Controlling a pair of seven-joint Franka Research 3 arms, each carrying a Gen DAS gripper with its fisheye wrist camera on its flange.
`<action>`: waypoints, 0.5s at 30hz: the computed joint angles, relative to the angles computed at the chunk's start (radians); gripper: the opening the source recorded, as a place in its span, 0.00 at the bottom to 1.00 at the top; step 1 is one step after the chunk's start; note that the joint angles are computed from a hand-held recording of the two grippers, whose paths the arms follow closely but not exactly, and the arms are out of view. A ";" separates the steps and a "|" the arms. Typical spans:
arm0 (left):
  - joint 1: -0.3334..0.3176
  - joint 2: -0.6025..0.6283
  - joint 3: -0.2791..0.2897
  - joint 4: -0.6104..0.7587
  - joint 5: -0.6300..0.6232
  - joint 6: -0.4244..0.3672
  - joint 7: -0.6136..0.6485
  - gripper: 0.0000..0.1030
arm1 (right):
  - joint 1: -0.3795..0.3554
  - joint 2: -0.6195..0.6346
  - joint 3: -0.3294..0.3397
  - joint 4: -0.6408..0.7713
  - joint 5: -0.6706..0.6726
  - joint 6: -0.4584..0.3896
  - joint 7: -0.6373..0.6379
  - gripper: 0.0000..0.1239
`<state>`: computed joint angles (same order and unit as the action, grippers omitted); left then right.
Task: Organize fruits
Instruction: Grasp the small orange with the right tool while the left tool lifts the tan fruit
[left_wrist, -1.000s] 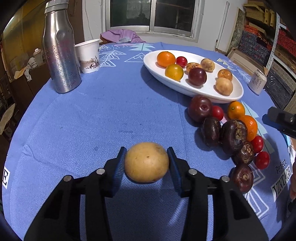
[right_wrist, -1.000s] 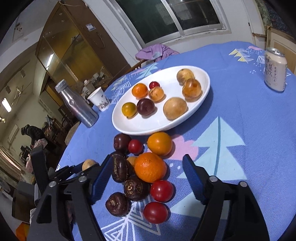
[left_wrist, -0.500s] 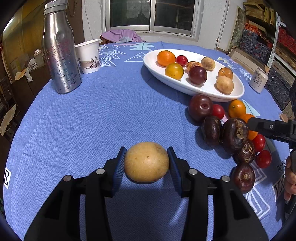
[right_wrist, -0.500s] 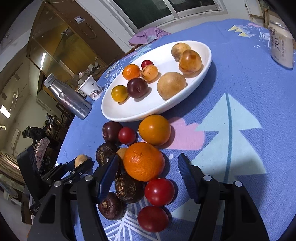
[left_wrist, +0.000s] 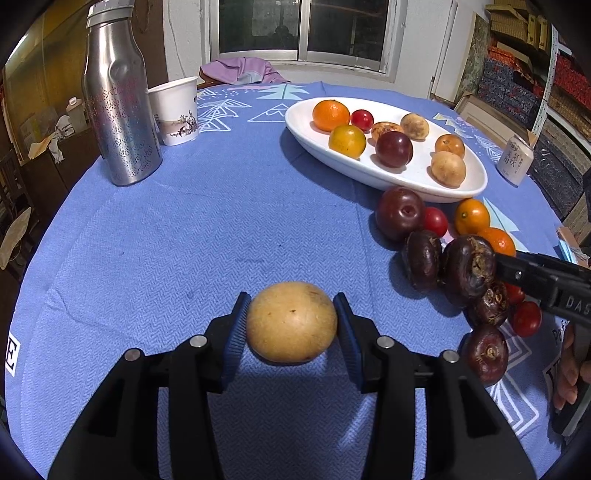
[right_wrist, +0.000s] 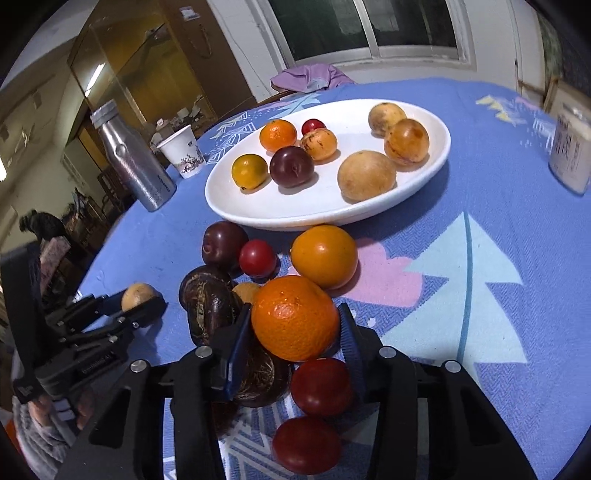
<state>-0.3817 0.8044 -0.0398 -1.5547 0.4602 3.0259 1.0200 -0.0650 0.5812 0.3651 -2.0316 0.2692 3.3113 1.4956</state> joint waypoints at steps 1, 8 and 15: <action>0.003 -0.001 -0.003 -0.002 -0.002 0.003 0.001 0.43 | 0.040 -0.008 -0.039 -0.002 0.005 0.005 0.001 0.37; -0.007 -0.013 0.013 -0.027 0.000 0.053 -0.002 0.43 | -0.147 -0.004 0.126 -0.049 -0.064 0.077 0.042 0.37; -0.107 -0.056 0.150 -0.097 0.010 0.157 -0.094 0.42 | -0.227 -0.008 0.175 -0.084 -0.175 0.126 0.139 0.36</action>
<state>-0.4888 0.7484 0.1106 -1.6516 0.4697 3.1829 0.9257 -0.2917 0.5732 0.5396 -2.1158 0.0938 3.4377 1.6343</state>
